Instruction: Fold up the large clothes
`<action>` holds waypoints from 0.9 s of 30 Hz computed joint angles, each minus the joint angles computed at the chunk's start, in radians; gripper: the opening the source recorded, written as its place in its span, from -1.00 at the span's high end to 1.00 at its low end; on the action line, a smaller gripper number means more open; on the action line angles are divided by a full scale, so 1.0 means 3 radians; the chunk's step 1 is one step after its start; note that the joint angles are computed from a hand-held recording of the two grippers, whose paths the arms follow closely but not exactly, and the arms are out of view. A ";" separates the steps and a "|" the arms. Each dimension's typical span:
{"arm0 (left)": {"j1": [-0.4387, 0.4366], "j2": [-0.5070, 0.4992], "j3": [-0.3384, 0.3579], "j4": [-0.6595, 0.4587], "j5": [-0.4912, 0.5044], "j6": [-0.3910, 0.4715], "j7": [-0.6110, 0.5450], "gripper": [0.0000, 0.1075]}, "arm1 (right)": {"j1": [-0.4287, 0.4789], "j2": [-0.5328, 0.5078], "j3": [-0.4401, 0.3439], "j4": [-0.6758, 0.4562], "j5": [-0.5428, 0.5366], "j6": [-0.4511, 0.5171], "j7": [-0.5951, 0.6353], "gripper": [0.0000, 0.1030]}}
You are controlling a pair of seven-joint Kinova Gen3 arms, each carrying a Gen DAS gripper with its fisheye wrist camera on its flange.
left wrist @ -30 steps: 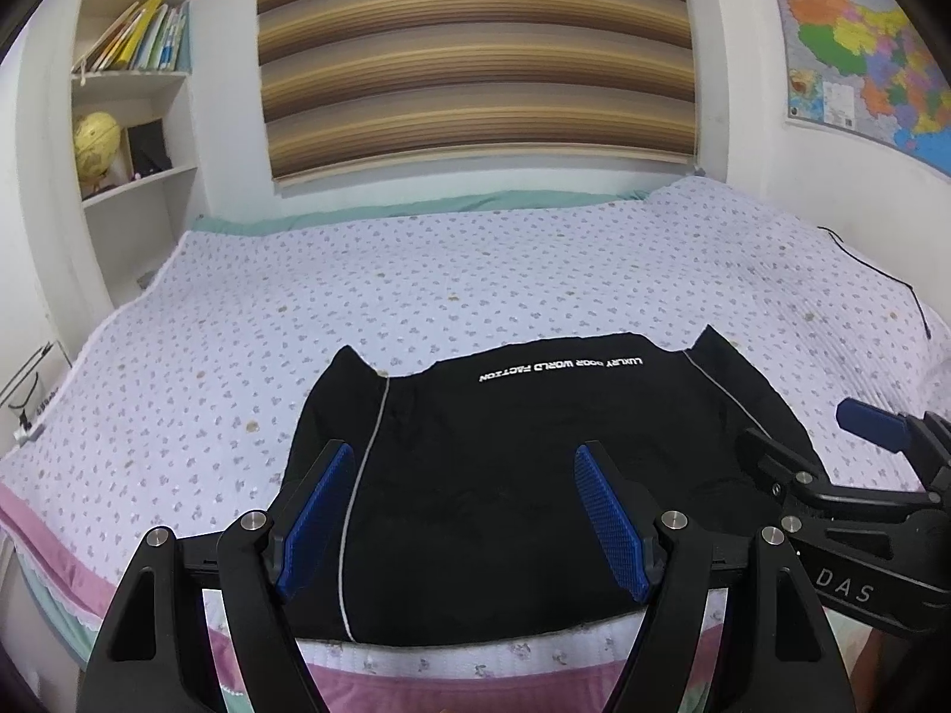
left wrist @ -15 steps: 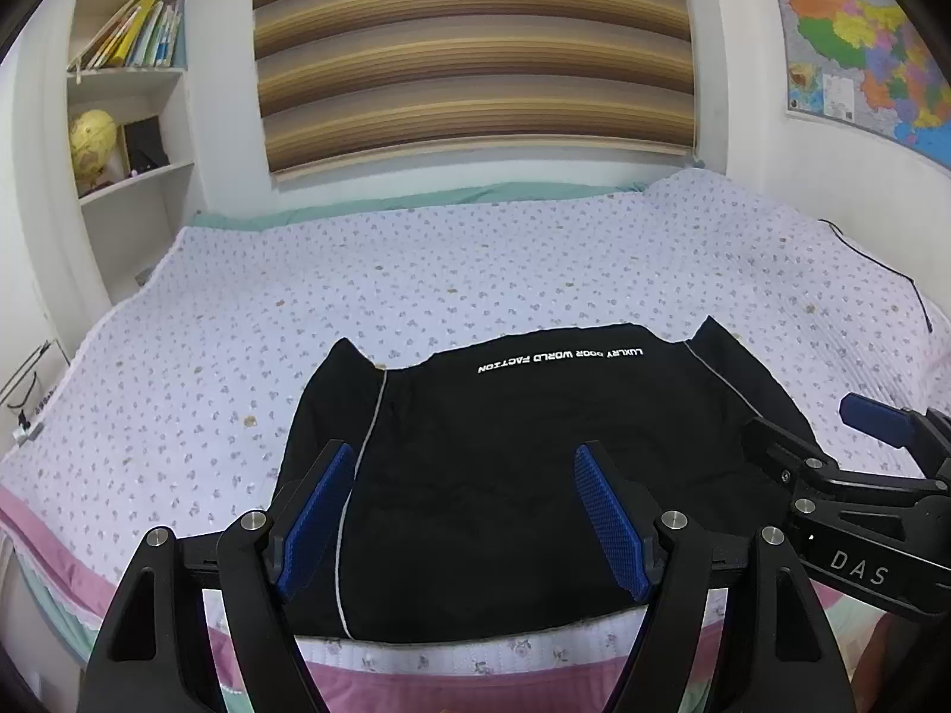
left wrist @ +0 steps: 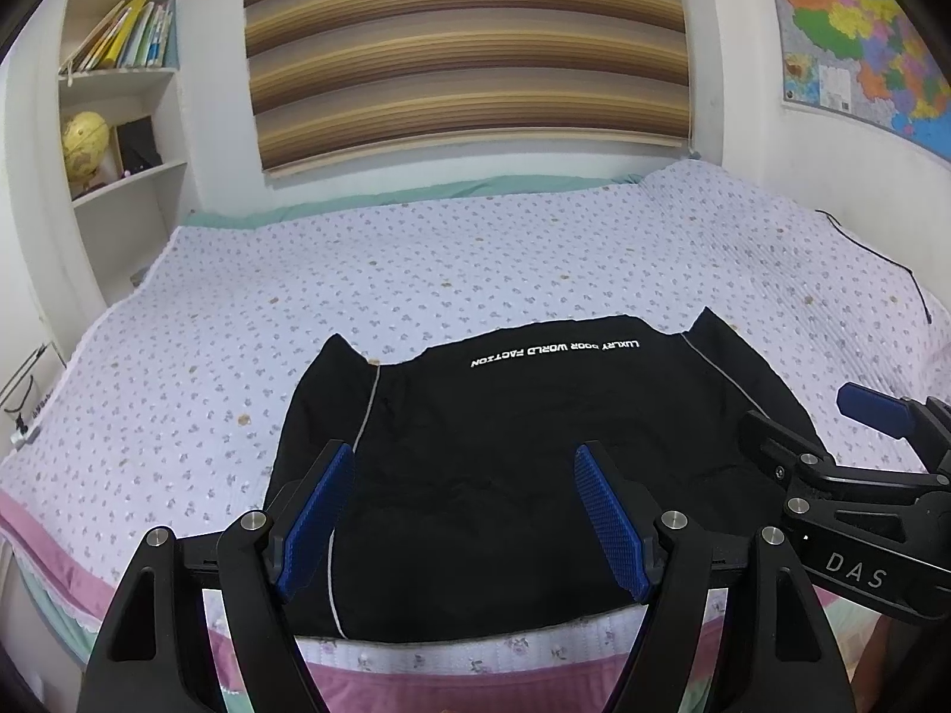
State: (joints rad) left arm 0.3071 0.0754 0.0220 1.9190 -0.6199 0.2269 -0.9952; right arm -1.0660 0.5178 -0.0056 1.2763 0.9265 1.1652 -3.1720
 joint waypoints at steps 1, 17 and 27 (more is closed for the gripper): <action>0.0010 0.0002 -0.0005 -0.0003 -0.0019 0.0005 0.0020 -0.44 | 0.0003 0.0000 -0.0002 -0.0002 -0.0003 -0.0001 0.0004 -0.79; 0.0003 0.0043 -0.0002 -0.0043 0.0097 0.0028 -0.0116 -0.44 | 0.0042 0.0008 0.0007 -0.0006 -0.0043 -0.0065 0.0054 -0.79; -0.0026 0.0087 -0.0012 -0.0069 0.0282 0.0023 -0.0339 -0.44 | 0.0064 0.0021 0.0013 -0.0002 -0.0084 -0.0102 0.0066 -0.79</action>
State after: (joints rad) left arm 0.2991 0.1015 0.0184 1.8983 -0.5352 0.2339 -1.0970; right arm -1.0470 0.5240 -0.0017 1.2759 0.9012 1.1346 -3.1522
